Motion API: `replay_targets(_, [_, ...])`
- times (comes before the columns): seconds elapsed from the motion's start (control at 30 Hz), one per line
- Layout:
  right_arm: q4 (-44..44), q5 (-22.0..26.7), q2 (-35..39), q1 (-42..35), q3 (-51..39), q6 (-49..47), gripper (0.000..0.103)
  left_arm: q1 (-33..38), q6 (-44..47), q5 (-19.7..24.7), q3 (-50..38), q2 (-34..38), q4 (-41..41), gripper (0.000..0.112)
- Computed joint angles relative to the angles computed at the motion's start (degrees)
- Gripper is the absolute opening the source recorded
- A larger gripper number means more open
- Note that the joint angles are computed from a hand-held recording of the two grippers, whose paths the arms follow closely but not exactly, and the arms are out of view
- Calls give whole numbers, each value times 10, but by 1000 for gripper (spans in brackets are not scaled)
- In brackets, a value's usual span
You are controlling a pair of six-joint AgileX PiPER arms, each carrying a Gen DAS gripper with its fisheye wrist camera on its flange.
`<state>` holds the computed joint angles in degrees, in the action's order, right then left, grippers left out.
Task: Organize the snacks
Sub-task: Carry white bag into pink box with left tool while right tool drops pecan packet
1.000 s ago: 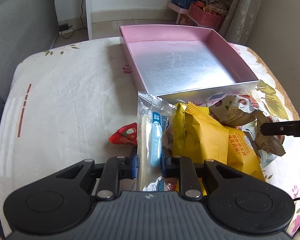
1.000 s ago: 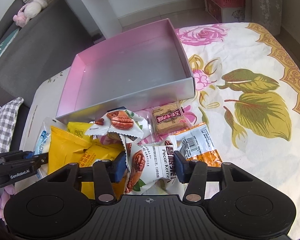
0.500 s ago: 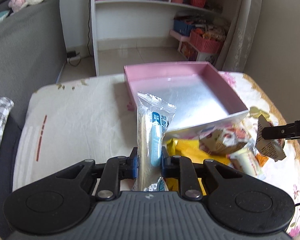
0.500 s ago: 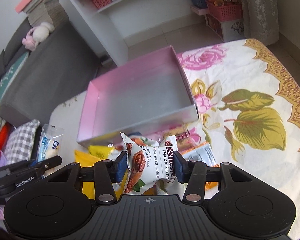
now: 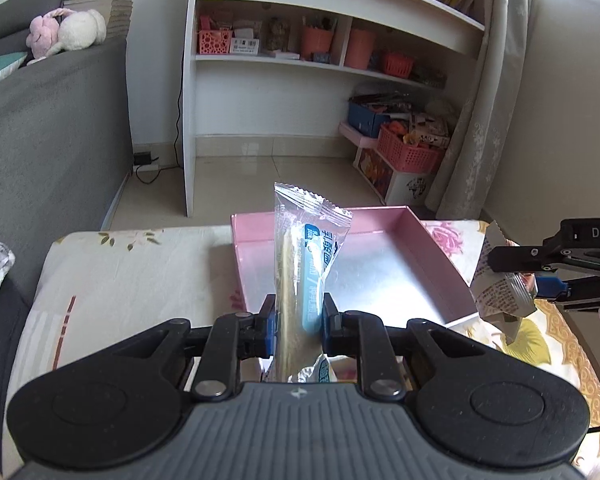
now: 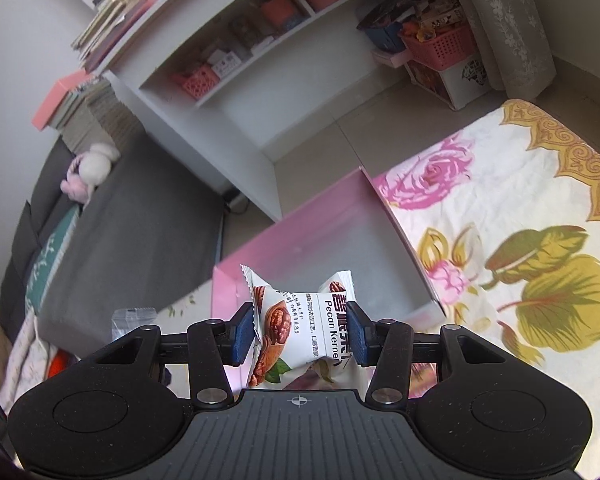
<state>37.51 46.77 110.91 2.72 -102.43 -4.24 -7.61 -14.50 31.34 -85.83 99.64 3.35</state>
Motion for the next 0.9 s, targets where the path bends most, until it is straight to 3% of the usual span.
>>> replay_targets(0.27, [-16,-55,65,21,-43,8,47,19,-12,20,-70,70,-8,18])
replay_targets(0.73, [-35,-81,105,17,-66,-23,47,6,-18,-19,-58,92,35,18])
replay_targets(0.87, [-37,-82,107,18,-67,-22,51,7,-10,-20,-53,88,28,19])
replay_targets(0.9, [-43,-78,108,18,-71,-15,57,5,-12,-18,-52,86,35,21])
